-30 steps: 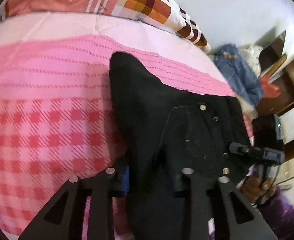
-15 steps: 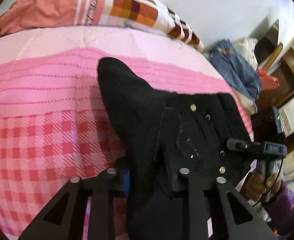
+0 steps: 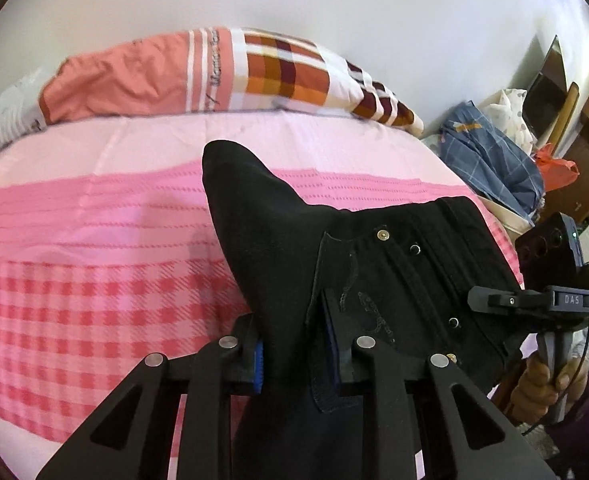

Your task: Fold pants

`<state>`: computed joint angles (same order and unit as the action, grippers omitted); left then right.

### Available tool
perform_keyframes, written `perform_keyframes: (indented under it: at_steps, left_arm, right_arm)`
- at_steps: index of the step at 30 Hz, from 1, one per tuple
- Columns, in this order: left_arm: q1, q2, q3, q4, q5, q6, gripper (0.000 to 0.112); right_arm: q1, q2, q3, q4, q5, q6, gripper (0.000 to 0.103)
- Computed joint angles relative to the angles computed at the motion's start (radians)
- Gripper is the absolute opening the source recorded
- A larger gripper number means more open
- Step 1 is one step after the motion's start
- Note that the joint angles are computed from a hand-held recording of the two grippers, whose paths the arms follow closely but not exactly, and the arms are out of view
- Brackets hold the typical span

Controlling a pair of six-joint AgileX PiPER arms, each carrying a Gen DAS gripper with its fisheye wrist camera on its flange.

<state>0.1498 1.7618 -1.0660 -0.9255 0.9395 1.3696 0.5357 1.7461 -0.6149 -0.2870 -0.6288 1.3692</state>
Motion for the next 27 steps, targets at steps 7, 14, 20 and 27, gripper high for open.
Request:
perform_keyframes:
  at_steps: [7,14,20,27]
  left_arm:
    - [0.075,-0.019,-0.032,-0.001,0.036,0.032,0.024]
    - [0.151,-0.002,-0.078,0.002,0.062,0.061,0.024]
    - [0.197,0.052,-0.163,0.014,0.083,0.052,0.024]
    - [0.227,0.159,-0.33,0.034,0.1,0.013,0.024]
  right_arm:
    - [0.022,0.033,-0.121,-0.041,0.079,0.04,0.031]
    - [0.044,0.084,-0.26,-0.128,0.167,0.124,0.031]
    - [0.041,0.17,-0.431,-0.312,0.24,0.291,0.031]
    - [0.023,0.31,-0.683,-0.643,0.285,0.602,0.031]
